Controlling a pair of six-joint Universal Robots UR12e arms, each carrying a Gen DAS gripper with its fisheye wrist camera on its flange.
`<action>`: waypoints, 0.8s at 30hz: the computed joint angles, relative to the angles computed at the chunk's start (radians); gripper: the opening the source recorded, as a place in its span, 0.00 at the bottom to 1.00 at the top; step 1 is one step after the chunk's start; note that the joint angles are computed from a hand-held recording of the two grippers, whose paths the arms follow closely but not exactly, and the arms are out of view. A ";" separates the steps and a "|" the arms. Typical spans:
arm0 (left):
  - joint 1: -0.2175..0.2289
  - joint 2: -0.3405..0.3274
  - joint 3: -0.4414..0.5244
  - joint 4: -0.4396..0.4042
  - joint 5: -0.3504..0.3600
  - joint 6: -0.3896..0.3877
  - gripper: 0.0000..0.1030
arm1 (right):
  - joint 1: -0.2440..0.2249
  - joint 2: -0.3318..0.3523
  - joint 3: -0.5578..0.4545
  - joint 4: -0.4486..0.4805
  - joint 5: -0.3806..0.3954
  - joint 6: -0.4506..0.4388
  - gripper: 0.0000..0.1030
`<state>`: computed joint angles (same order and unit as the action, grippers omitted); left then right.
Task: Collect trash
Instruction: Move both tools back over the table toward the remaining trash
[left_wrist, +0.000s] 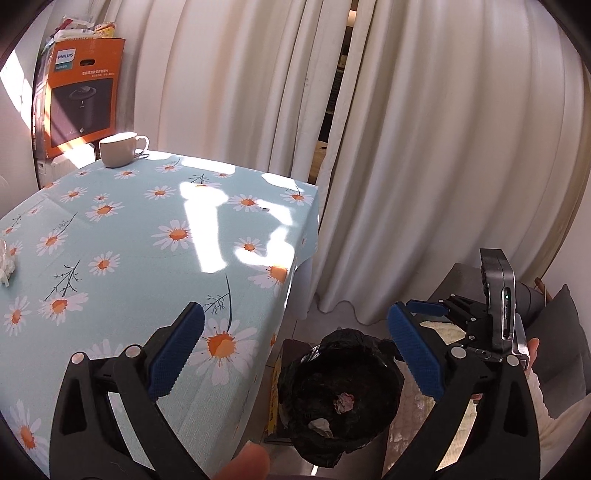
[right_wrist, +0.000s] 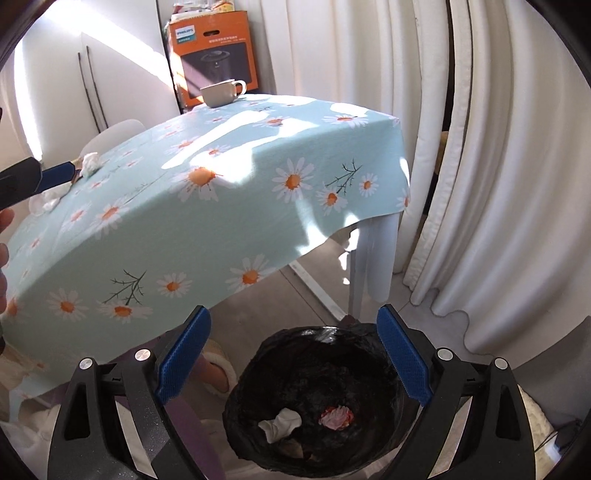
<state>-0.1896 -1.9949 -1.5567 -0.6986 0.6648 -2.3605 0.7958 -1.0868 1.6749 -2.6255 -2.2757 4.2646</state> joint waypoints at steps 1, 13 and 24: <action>0.005 -0.002 0.004 0.014 0.004 -0.021 0.94 | -0.001 0.004 -0.008 -0.016 -0.001 -0.021 0.85; 0.053 -0.035 0.051 0.187 0.188 -0.270 0.94 | -0.034 0.069 -0.156 -0.175 0.072 -0.349 0.86; 0.102 -0.076 0.107 0.220 0.370 -0.422 0.94 | -0.108 0.182 -0.398 -0.119 0.279 -0.542 0.86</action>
<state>-0.0874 -2.0708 -1.4497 -0.4788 1.0347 -2.7824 0.6874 -0.9052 1.2769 -2.7440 -1.9968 3.7222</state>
